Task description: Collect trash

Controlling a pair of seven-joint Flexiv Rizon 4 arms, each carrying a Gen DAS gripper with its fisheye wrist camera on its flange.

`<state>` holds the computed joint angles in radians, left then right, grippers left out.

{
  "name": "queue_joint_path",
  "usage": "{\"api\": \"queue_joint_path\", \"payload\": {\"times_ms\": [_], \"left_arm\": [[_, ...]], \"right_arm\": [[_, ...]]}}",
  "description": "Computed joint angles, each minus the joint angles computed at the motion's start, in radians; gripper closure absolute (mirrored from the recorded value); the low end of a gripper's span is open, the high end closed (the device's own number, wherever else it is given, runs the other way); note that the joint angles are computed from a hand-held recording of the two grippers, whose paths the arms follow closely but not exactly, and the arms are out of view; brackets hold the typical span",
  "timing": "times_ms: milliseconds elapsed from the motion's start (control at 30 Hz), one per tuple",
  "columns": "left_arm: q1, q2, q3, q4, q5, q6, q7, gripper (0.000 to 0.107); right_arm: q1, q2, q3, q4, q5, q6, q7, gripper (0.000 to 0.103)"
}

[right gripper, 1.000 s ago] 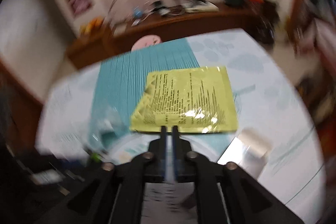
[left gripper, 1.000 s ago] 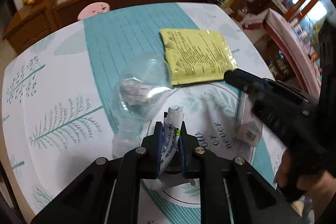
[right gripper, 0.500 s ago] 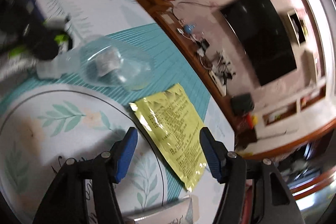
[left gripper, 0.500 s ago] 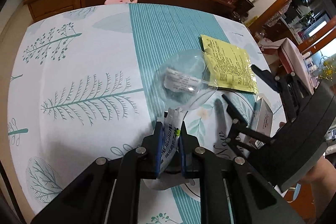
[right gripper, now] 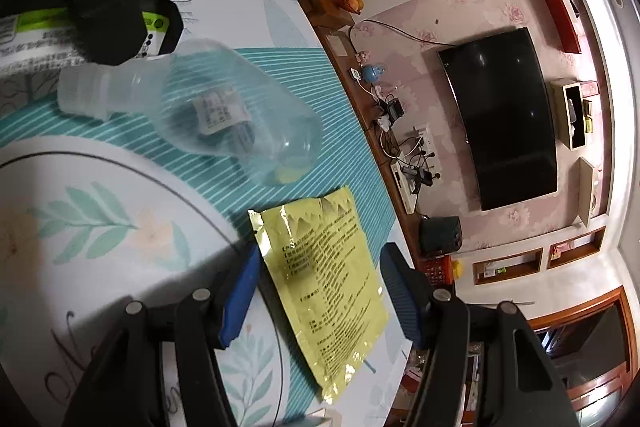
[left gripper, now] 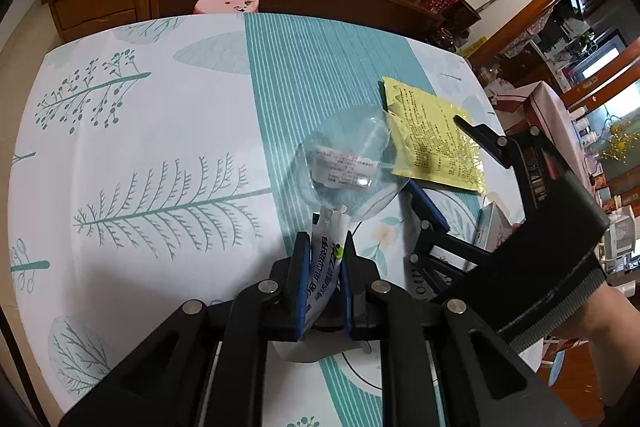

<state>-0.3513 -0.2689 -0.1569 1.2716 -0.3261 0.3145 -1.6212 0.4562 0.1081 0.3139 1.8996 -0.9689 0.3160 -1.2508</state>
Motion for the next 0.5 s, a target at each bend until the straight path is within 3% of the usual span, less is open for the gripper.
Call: {"api": "queue_joint_path", "payload": {"times_ms": [267, 500], "left_arm": [[0.008, -0.008, -0.005, -0.006, -0.033, 0.008, 0.014, 0.095], [0.014, -0.012, -0.007, -0.019, -0.045, -0.002, 0.033, 0.095]], "right_arm": [[-0.010, -0.007, -0.015, -0.014, 0.033, 0.032, -0.001, 0.042], [-0.023, -0.008, -0.032, -0.082, 0.218, 0.019, 0.080, 0.042]]}}
